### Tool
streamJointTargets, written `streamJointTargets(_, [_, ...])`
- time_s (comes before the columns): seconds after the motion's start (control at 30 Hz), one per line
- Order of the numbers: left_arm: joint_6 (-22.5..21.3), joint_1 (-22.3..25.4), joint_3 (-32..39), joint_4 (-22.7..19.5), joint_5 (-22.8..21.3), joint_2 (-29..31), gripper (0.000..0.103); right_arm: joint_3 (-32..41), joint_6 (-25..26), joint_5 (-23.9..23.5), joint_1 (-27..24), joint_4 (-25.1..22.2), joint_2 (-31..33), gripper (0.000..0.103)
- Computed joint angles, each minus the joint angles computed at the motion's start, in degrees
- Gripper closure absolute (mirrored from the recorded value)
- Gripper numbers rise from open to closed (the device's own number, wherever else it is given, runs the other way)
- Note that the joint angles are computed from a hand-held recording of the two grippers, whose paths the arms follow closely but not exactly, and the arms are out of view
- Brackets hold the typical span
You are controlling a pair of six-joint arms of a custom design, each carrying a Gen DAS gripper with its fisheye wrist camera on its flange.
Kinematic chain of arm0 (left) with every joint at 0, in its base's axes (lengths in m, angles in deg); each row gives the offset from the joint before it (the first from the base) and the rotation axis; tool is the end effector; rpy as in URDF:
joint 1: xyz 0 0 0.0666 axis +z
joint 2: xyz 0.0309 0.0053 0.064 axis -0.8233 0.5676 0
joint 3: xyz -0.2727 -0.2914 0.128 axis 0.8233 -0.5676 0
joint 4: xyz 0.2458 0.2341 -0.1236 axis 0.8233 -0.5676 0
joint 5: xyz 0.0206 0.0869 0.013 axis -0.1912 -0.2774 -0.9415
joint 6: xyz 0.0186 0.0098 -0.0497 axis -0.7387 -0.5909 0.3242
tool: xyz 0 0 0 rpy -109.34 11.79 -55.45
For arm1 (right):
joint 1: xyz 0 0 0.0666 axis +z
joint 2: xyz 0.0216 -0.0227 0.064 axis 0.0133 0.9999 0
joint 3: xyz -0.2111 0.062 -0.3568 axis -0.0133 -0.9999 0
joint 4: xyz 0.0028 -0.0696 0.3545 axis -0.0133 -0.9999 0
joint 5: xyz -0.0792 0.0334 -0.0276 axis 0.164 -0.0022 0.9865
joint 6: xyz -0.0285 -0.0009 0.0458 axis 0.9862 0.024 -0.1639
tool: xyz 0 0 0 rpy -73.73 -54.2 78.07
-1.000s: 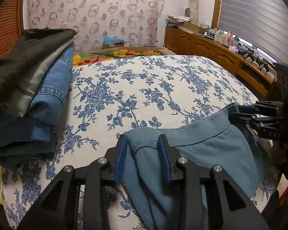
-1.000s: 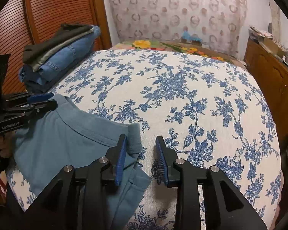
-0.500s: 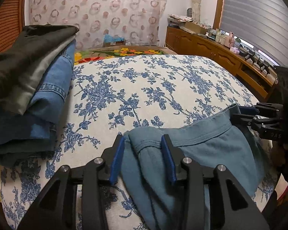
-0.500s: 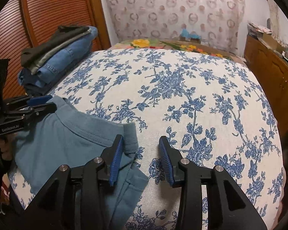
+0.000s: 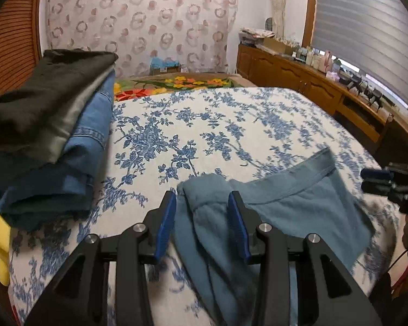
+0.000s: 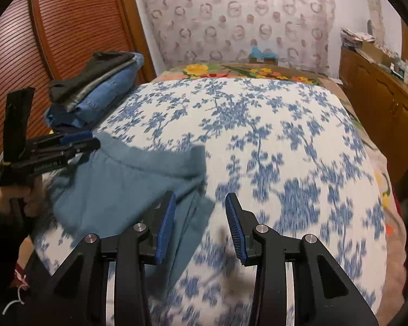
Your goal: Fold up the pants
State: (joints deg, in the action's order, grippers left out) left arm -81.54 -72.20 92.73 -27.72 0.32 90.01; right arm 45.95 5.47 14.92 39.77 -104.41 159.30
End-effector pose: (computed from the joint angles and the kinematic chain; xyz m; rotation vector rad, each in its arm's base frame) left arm 0.5374 -0.1729 0.3413 0.6692 2.2482 -0.3929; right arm 0.3886 0.3008 0.3159 -0.0558 2.3593 0.2286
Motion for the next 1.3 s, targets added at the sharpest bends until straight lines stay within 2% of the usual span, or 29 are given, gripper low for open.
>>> streamJointTargets(0.27, [0.29,1.01,-8.71,1.72,2.19,-6.62,0.064,-4.45,-3.66,0.12,4.45,2.07,-2.47,0.068])
streamJointTargets(0.5, [0.02,1.62,-14.67,1.66,4.17,-9.43,0.064,-4.99,-5.38,0.76,6.70,0.77,-1.99,0.069])
streamJointTargets(0.6, [0.17,1.69,-15.18,1.74,3.94,-9.40,0.064,-4.99,-6.04,0.69,6.35,0.83,-1.54,0.070])
streamJointTargets(0.7, [0.29,1.56,-15.14,1.74,3.60,-9.39,0.064,-4.78,-5.99,0.16,6.13,0.73,-0.95,0.078])
streamJointTargets(0.77, [-0.06,1.43,-15.34,1.98,3.01,-9.34,0.063,-5.05,-5.20,-0.49,6.24,1.31,-0.89,0.095])
streamJointTargets(0.83, [-0.20,1.40,-15.56,2.23,2.73,-9.37,0.063,-5.15,-4.16,0.49,6.70,0.86,-1.13,0.101])
streamJointTargets(0.93, [-0.03,1.72,-15.45,1.97,3.27,-9.22,0.062,-6.18,-3.85,4.16,7.15,-0.05,-2.75,0.102])
streamJointTargets(1.07, [0.14,1.93,-15.72,2.36,3.65,-9.23,0.061,-7.56,-4.80,2.84,6.45,0.74,-3.65,0.102])
streamJointTargets(1.17, [0.14,2.19,-15.91,2.52,4.05,-9.31,0.061,-7.42,-4.85,3.57,6.78,1.13,-3.49,0.102])
streamJointTargets(1.23, [-0.05,2.40,-16.06,2.65,4.47,-9.30,0.061,-7.61,-4.84,4.24,6.90,1.44,-3.78,0.102])
streamJointTargets(1.3, [-0.31,2.55,-16.25,2.79,4.71,-9.38,0.060,-7.07,-4.34,6.96,7.45,-0.08,-3.69,0.102])
